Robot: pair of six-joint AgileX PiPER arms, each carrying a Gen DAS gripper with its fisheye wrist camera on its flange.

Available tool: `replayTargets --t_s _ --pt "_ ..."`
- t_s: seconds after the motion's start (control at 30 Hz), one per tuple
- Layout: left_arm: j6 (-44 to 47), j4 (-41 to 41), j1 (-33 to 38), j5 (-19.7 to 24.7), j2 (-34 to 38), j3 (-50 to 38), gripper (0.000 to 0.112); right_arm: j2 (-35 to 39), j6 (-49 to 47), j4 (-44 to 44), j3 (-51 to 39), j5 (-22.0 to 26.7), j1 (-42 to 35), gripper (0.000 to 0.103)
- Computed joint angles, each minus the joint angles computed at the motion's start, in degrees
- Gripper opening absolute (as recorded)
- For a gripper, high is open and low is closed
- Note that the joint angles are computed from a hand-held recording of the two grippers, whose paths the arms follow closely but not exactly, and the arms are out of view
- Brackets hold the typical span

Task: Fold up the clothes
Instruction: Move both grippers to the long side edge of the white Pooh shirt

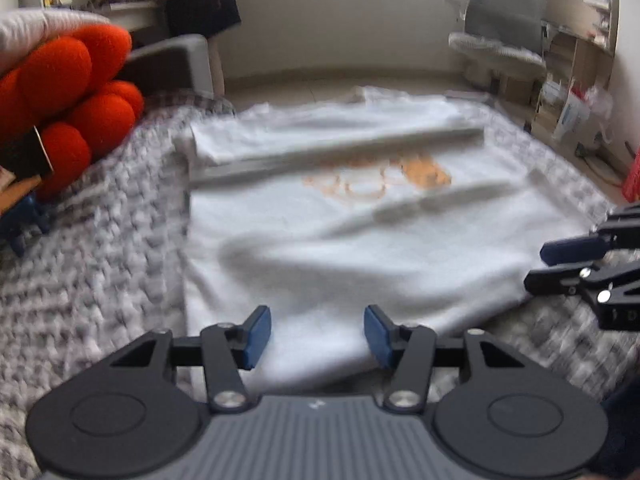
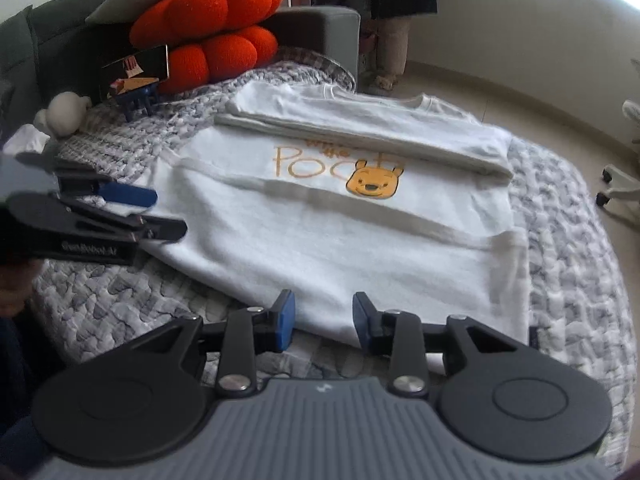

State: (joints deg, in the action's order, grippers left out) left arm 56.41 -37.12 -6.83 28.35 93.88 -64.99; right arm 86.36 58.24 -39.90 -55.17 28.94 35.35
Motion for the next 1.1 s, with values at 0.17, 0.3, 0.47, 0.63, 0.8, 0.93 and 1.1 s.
replayTargets --t_s 0.17,0.3,0.47,0.63,0.8,0.93,1.1 --pt "-0.36 -0.49 1.00 1.35 -0.72 -0.84 0.054 -0.54 1.18 -2.04 0.21 0.80 1.07 0.037" --pt "0.04 -0.31 1.14 1.07 -0.07 -0.54 0.055 -1.78 0.52 -1.99 0.08 -0.68 0.76 0.037" --pt "2.52 -3.25 0.93 2.43 -0.11 -0.99 0.056 1.63 -5.17 2.32 -4.02 -2.53 0.38 0.037" --pt "4.10 -3.35 0.17 1.15 0.44 -0.39 0.058 6.54 -25.84 22.89 -9.58 -1.60 -3.70 0.036" --pt "1.47 -2.44 0.71 2.44 0.68 -1.64 0.058 6.18 -23.91 21.14 -10.95 -1.41 -3.87 0.036" --pt "3.04 -3.16 1.09 2.54 0.89 -1.40 0.059 8.44 -24.98 20.92 -11.70 -0.70 -3.53 0.036" --pt "0.81 -2.35 4.36 5.68 0.97 -4.34 0.059 5.43 -21.26 13.59 -10.28 0.66 -1.47 0.037"
